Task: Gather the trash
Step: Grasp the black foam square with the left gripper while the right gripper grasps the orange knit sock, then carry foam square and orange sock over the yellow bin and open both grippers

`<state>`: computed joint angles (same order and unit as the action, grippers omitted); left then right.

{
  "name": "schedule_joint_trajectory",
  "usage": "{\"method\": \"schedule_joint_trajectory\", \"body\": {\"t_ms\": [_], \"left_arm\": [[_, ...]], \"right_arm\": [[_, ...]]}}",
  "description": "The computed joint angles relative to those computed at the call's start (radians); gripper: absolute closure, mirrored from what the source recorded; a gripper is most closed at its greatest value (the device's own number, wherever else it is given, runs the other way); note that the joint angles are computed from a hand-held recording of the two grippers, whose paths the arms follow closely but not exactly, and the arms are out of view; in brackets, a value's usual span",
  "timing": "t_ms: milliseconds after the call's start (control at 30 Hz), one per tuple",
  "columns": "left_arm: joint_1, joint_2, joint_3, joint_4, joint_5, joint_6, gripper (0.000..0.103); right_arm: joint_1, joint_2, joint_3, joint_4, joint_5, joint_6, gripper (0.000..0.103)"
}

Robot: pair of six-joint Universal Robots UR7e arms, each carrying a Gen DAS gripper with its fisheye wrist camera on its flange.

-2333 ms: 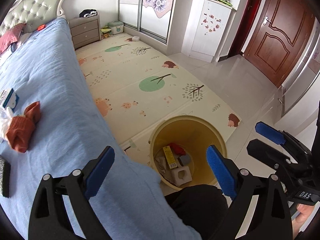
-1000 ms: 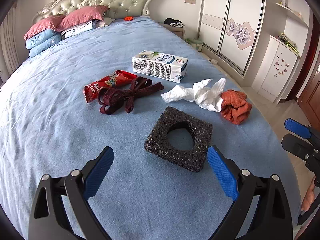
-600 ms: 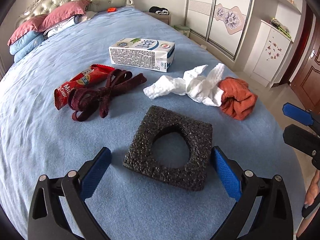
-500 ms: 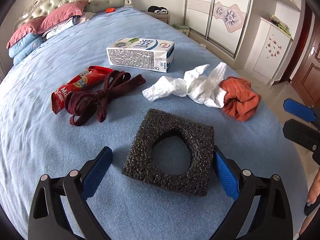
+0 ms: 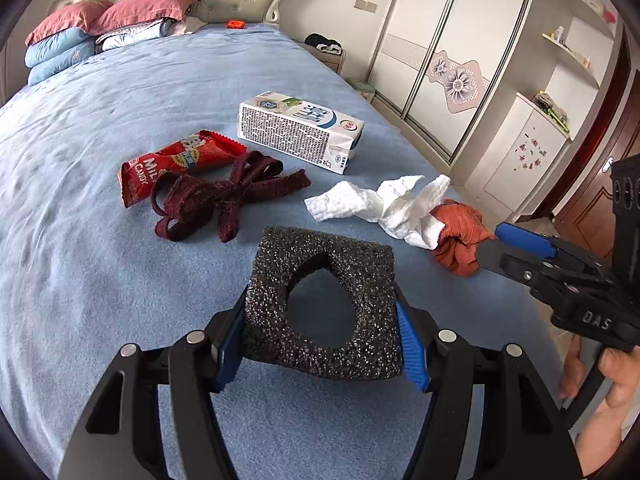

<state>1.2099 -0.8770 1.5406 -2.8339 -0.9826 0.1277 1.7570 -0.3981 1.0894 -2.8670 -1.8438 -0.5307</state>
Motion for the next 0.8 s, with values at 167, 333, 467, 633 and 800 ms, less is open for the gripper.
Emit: {"method": "schedule_joint_trajectory", "body": {"t_ms": [167, 333, 467, 633, 800], "left_arm": [[0.000, 0.000, 0.010, -0.022, -0.004, 0.011, 0.039], [0.001, -0.008, 0.018, -0.021, -0.018, 0.017, 0.039], [-0.005, -0.033, 0.053, -0.038, -0.043, 0.007, 0.039], [-0.029, -0.076, 0.129, -0.058, -0.079, -0.024, 0.039], [-0.064, -0.108, 0.207, -0.087, -0.083, -0.045, 0.039]], "right_arm": [[-0.007, 0.034, -0.066, 0.077, -0.013, 0.027, 0.065], [-0.009, 0.001, 0.003, 0.019, 0.006, 0.012, 0.075], [-0.021, -0.069, 0.115, -0.026, 0.079, 0.030, 0.075], [-0.032, -0.164, 0.281, -0.114, 0.140, 0.020, 0.075], [-0.039, -0.245, 0.421, -0.187, 0.173, 0.008, 0.075]]}}
